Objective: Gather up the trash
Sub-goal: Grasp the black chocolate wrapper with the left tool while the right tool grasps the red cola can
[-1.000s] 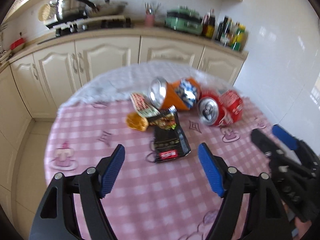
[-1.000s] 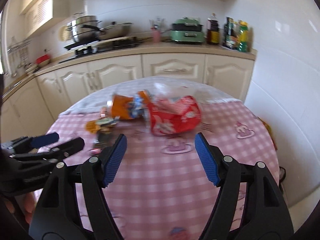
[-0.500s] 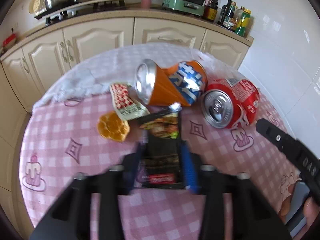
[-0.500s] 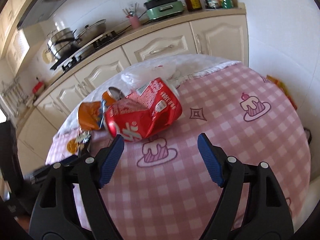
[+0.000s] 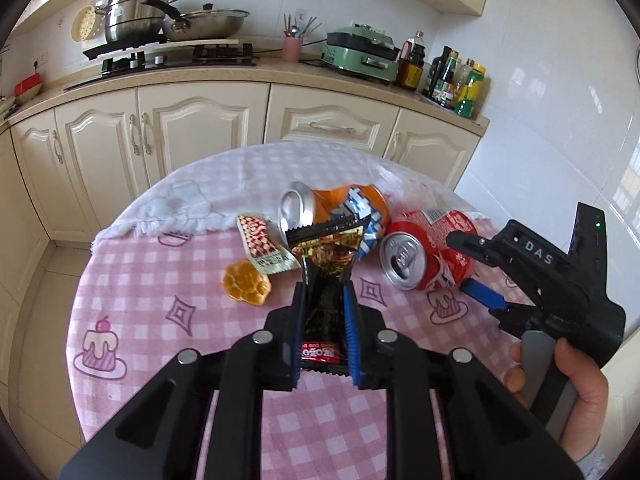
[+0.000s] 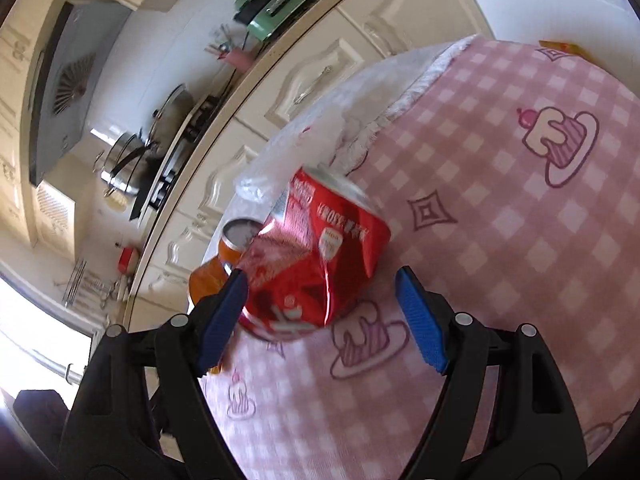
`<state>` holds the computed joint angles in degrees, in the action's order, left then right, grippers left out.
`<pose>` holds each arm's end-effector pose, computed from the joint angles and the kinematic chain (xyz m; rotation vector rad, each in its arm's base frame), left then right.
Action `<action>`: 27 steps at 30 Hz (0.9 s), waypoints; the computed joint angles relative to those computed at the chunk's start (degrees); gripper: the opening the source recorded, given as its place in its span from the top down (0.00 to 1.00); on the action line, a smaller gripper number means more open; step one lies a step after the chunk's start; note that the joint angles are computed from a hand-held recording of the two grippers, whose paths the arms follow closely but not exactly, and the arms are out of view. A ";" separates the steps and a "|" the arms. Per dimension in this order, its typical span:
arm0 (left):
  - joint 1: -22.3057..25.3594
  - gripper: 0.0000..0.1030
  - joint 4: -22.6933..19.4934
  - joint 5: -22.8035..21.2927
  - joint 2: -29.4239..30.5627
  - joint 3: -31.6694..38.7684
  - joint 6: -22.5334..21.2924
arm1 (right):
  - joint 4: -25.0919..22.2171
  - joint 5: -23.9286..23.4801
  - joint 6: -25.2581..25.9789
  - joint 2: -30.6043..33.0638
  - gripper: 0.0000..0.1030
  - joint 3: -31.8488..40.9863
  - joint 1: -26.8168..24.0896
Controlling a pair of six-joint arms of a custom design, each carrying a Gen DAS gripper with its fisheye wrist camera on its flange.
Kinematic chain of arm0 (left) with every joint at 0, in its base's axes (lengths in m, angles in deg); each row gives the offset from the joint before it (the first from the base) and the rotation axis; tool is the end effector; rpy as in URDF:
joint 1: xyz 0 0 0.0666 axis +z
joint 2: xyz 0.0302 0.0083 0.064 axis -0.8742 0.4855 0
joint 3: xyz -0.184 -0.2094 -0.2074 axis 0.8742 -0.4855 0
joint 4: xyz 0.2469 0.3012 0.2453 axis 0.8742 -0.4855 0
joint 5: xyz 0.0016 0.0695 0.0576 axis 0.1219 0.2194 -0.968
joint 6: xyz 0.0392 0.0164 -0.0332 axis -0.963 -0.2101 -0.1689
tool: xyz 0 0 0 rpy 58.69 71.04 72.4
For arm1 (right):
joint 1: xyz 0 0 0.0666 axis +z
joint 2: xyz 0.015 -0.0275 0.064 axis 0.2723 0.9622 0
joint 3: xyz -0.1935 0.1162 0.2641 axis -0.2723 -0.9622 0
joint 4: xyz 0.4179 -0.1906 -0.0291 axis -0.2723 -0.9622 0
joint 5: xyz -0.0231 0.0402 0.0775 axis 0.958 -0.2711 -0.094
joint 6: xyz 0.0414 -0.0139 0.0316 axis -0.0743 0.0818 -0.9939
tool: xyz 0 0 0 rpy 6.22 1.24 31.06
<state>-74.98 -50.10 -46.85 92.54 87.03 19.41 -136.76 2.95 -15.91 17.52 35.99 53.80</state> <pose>0.3047 -0.0771 0.5471 0.0102 2.3024 -0.2698 0.3372 0.2579 0.5034 0.5598 2.2257 0.8662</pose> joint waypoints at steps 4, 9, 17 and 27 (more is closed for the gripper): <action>0.64 0.84 0.00 0.35 -0.36 0.37 -0.01 | -0.60 1.73 0.02 1.87 0.29 1.54 0.32; 1.19 0.84 -0.06 0.96 -1.01 0.42 -0.18 | 3.30 -3.22 -1.36 1.39 0.66 -0.76 -1.07; 2.05 0.84 -0.86 1.69 -2.60 0.12 -0.21 | 4.94 -1.28 2.71 0.09 0.72 -1.00 0.83; 4.12 0.84 -1.88 2.77 -6.61 -0.53 0.04 | -0.89 14.88 15.42 0.27 0.83 4.36 11.37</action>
